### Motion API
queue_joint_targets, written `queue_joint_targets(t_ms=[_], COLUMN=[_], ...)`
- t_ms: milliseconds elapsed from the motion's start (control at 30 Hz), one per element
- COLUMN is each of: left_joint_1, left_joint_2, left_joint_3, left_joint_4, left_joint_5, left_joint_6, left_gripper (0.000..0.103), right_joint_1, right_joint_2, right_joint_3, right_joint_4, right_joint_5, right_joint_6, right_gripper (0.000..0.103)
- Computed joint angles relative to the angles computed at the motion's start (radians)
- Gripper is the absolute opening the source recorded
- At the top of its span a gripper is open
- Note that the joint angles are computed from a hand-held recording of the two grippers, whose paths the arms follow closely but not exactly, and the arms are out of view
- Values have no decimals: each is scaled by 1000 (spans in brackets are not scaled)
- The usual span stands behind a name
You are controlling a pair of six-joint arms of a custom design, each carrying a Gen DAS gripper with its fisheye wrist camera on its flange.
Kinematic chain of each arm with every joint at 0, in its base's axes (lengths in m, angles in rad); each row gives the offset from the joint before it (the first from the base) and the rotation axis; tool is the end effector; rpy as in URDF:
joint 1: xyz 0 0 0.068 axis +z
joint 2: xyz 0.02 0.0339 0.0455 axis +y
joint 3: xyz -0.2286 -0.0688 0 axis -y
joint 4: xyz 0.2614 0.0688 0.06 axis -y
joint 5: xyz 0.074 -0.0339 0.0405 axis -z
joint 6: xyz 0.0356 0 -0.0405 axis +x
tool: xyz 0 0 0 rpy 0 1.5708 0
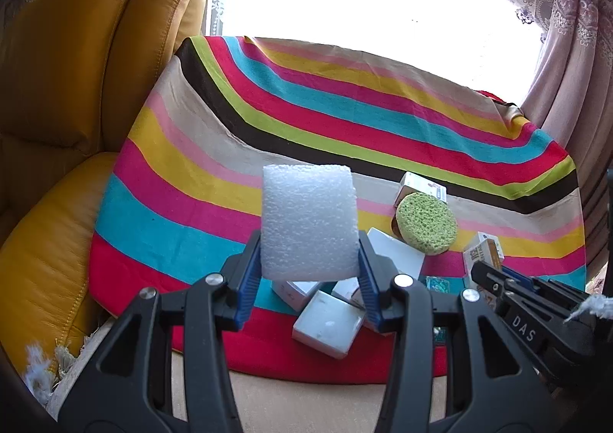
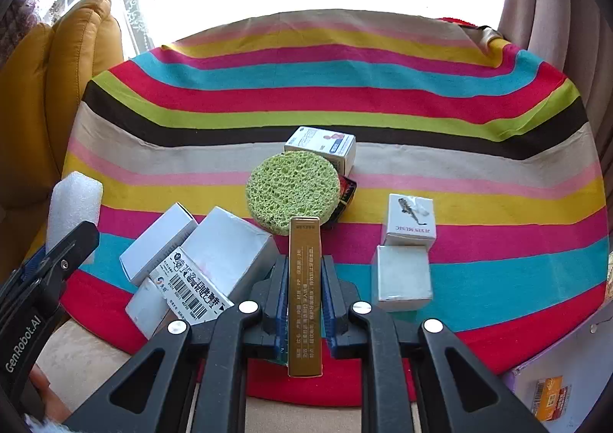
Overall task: Organize objects
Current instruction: 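Grasp the white foam block with the left gripper while the right grasps the slim gold box, then carry both items over the purple box and open both grippers to drop them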
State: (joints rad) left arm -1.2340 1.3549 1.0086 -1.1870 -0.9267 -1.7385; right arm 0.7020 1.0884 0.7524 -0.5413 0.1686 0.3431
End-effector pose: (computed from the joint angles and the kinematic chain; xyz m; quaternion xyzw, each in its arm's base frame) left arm 0.1065 -0.2179 0.2092 -0.2313 0.8640 0.0210 0.4467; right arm 0.1949 0.1570 0.2026 -0.1391 0.9272 0.1004 0.3330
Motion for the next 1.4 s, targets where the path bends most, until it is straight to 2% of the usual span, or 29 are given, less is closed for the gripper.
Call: queue_joint_targets(t_ms=[200, 500, 667, 967, 1167, 1400], left_joint_1=[-63, -148, -169, -192, -193, -189], left_joint_2=[49, 179, 226, 312, 369, 464], left_joint_3=[51, 183, 231, 316, 371, 476], left_joint_4=[-54, -104, -40, 123, 250, 366], left_joint_5=[-8, 4, 26, 88, 144, 216], left_joint_6=[-52, -78, 2, 184, 309, 441], left_gripper=[50, 50, 50, 50, 50, 50], right_joint_1=[23, 5, -59, -208, -438, -1018], right_joint_2=[-202, -504, -645, -782, -879, -917], right_joint_3=[-88, -194, -227, -249, -254, -249], right_joint_4=[-51, -233, -339, -480, -568, -644], right_joint_5=[65, 101, 75, 27, -82, -400], right_joint_6=[-14, -31, -58, -113, -239, -606], right_gripper=[17, 17, 17, 17, 17, 17])
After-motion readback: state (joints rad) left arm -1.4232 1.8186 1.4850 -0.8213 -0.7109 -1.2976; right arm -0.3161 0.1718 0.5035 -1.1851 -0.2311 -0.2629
